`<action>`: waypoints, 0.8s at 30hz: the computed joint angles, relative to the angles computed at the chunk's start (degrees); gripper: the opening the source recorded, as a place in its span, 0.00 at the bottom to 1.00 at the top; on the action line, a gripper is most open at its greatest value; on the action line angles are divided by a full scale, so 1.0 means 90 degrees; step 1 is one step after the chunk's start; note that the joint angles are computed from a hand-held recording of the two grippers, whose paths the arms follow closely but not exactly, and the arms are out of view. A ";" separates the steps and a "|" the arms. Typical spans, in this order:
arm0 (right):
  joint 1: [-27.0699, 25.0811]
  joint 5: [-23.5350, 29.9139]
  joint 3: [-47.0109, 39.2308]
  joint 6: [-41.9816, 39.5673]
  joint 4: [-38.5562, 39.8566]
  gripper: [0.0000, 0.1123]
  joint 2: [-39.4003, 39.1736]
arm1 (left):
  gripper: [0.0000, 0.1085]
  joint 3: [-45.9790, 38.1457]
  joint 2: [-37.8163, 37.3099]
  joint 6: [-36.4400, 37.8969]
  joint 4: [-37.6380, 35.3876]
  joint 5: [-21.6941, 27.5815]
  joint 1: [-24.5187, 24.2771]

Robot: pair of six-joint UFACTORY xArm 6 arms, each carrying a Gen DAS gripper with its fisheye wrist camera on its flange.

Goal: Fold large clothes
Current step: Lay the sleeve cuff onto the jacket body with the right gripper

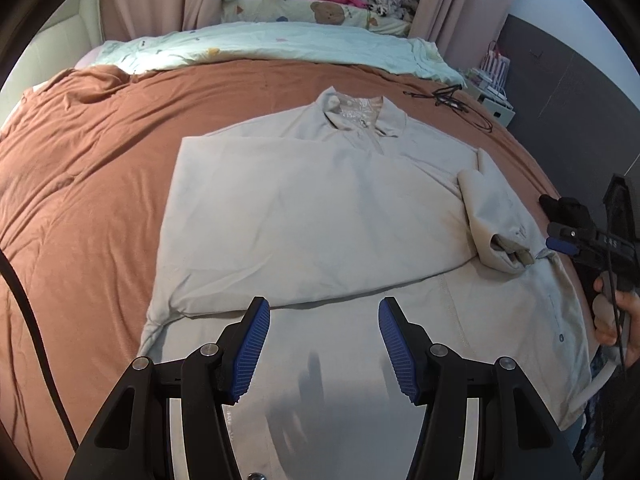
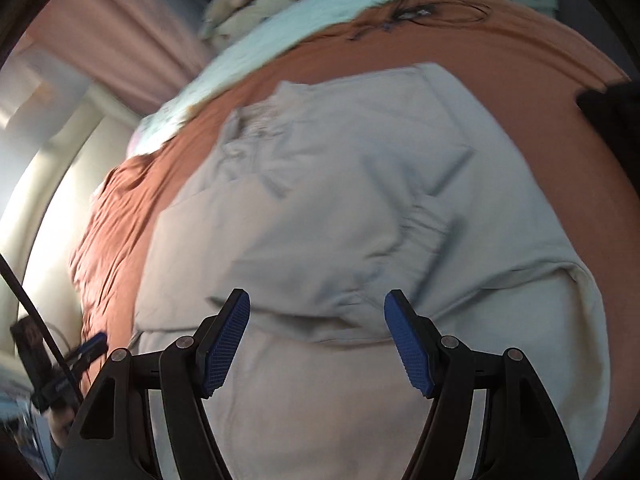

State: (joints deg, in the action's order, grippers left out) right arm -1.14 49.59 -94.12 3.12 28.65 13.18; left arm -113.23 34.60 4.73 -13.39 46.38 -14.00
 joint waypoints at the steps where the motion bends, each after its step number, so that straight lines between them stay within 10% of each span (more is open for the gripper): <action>1: -0.0042 0.0010 -0.0057 0.0079 -0.0040 0.61 0.0091 | 0.54 -0.0018 0.0034 -0.0010 0.0019 0.0012 -0.0007; 9: -0.0393 0.0603 -0.1113 0.0514 0.0028 0.61 0.1256 | 0.54 -0.0282 0.0485 -0.0105 0.0115 0.0157 0.0174; 16: -0.0059 0.0706 -0.1772 0.0899 -0.0773 0.05 0.1524 | 0.54 -0.0167 0.0667 0.0028 -0.0183 0.0036 0.0358; 24: 0.0462 0.0857 -0.2569 0.0560 -0.1232 0.02 0.1378 | 0.54 0.0164 0.0546 0.0283 -0.0728 -0.0183 0.0498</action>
